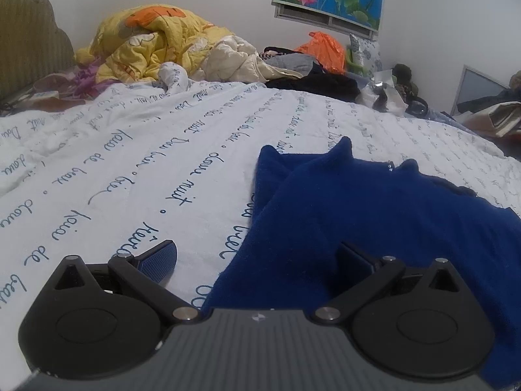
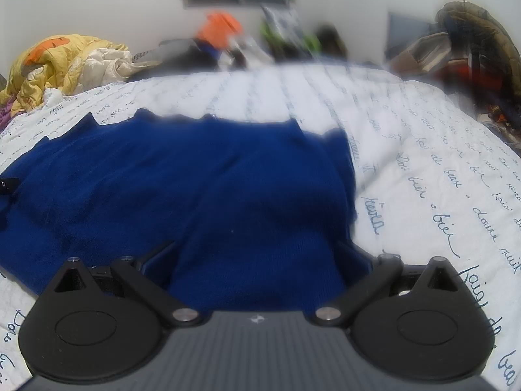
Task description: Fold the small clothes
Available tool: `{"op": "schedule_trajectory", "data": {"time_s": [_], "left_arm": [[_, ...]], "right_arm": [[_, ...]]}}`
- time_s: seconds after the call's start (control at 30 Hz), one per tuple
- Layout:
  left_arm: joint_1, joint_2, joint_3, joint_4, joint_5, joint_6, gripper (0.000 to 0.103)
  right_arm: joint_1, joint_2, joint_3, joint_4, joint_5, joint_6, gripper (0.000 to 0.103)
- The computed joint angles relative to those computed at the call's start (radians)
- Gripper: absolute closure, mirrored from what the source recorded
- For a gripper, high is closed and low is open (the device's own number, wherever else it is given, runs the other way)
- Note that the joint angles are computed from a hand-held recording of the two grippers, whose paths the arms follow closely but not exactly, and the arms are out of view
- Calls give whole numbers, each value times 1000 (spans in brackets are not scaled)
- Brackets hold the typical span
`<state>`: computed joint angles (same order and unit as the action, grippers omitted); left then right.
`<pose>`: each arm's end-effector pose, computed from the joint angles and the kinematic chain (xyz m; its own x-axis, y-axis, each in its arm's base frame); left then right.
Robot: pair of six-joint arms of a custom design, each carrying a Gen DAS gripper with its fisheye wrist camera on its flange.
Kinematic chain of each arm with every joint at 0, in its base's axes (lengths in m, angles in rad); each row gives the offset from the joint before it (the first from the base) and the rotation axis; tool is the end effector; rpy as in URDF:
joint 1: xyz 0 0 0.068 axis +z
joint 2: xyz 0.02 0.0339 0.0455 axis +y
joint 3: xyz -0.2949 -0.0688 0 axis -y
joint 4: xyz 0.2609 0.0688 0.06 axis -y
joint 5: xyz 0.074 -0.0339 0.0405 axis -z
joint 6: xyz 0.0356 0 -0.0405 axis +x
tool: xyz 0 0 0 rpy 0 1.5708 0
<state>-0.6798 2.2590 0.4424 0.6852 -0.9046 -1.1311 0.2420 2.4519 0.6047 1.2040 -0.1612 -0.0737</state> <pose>0.2065 -0.1309 -0.0133 -0.4158 -0.3830 -0.8249 -0.5822 0.8089 -0.0821 0.3106 0.0826 -0.0317 -0.5541 -0.2116 -0.8051 -0.4031 0.9144 0.0371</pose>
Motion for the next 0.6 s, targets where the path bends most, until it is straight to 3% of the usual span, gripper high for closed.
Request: {"op": "schedule_trajectory", "data": {"time_s": [0.2,0.27,0.33,0.43,0.5,0.6], "left_arm": [[-6,-22,-21,12,-34,11,4],[13,-55,-3,-28,-53,81,8],[50,-93,10,-13,-59,218,10],[152,-131,23,143,69,529,10],[231,-137,52,205,208,682,10],[329,-125,150,139,396,817,15]], "right_arm": [[-1,1,-1,4,-2,2,0],[-4,6,-10,35,-4,11,0],[-1,14,-22,84,6,34,0],[-2,0,-36,105,-22,53,0],[-4,-16,-42,97,-52,61,0],[8,-34,-40,79,-61,63,0]]}}
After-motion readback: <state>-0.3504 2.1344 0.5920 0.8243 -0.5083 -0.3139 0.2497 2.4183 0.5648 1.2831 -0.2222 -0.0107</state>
